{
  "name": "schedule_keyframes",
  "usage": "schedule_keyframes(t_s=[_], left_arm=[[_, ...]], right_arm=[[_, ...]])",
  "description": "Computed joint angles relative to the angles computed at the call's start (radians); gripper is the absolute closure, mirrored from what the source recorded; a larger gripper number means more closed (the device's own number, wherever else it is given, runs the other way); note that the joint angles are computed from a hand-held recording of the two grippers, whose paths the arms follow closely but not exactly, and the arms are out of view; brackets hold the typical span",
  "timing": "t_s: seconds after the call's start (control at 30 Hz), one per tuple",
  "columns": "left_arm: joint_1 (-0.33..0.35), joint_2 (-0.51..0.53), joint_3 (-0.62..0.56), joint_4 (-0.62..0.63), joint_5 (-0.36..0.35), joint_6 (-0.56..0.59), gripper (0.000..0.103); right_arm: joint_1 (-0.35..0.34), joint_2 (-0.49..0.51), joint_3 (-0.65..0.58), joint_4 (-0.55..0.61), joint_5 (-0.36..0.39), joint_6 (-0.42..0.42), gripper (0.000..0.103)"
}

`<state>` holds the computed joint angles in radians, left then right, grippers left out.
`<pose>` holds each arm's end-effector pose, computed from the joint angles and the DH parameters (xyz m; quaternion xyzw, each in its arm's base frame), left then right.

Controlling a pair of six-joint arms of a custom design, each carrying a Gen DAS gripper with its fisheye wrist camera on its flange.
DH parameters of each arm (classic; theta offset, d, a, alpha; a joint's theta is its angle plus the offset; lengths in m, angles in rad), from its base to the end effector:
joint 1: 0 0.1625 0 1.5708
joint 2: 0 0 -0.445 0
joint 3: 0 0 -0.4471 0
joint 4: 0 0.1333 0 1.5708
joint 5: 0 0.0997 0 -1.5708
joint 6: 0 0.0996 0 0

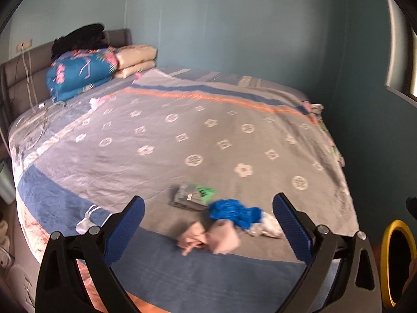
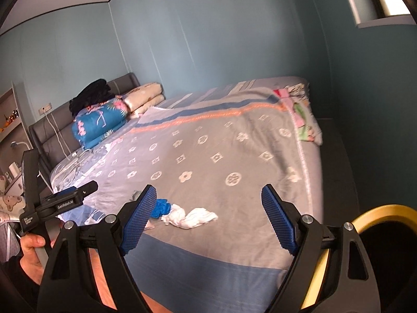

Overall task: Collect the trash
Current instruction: 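Move both tools back over the remaining trash on the bed, then grasp silver-green snack wrapper with left tool while right tool grasps white tissue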

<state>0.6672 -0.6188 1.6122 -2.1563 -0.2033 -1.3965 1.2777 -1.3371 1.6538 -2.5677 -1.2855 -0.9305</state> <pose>-0.3992 -0.6084 -0.0120 -0.0611 0.7674 -0.5005 0.3960 -0.0378 -0.6838 0.4446 0.3374 -0.8713 0.3473 0.0799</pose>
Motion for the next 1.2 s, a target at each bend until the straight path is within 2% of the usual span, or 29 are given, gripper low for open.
schedule_keyframes(t_s=[0.1, 0.2, 0.4, 0.57, 0.97, 1.2], left_arm=[[0.025, -0.027, 0.022, 0.046, -0.003, -0.047, 0.008], [0.056, -0.038, 0.042, -0.017, -0.015, -0.012, 0.008], [0.117, -0.028, 0.068, -0.259, -0.051, 0.163, 0.008], [0.167, -0.005, 0.053, -0.379, -0.089, 0.276, 0.008], [0.263, 0.060, -0.043, -0.523, -0.155, 0.483, 0.008], [0.294, 0.111, -0.103, -0.607, -0.206, 0.619, 0.010]], right_arm=[[0.021, 0.038, 0.003, -0.014, -0.034, 0.005, 0.024], [0.039, 0.084, 0.000, -0.031, -0.077, 0.006, 0.024], [0.073, 0.177, -0.013, -0.063, -0.194, -0.010, 0.024], [0.095, 0.259, -0.042, -0.075, -0.276, -0.008, 0.024], [0.127, 0.387, -0.082, -0.132, -0.385, -0.059, 0.024], [0.134, 0.429, -0.101, -0.135, -0.423, -0.073, 0.025]])
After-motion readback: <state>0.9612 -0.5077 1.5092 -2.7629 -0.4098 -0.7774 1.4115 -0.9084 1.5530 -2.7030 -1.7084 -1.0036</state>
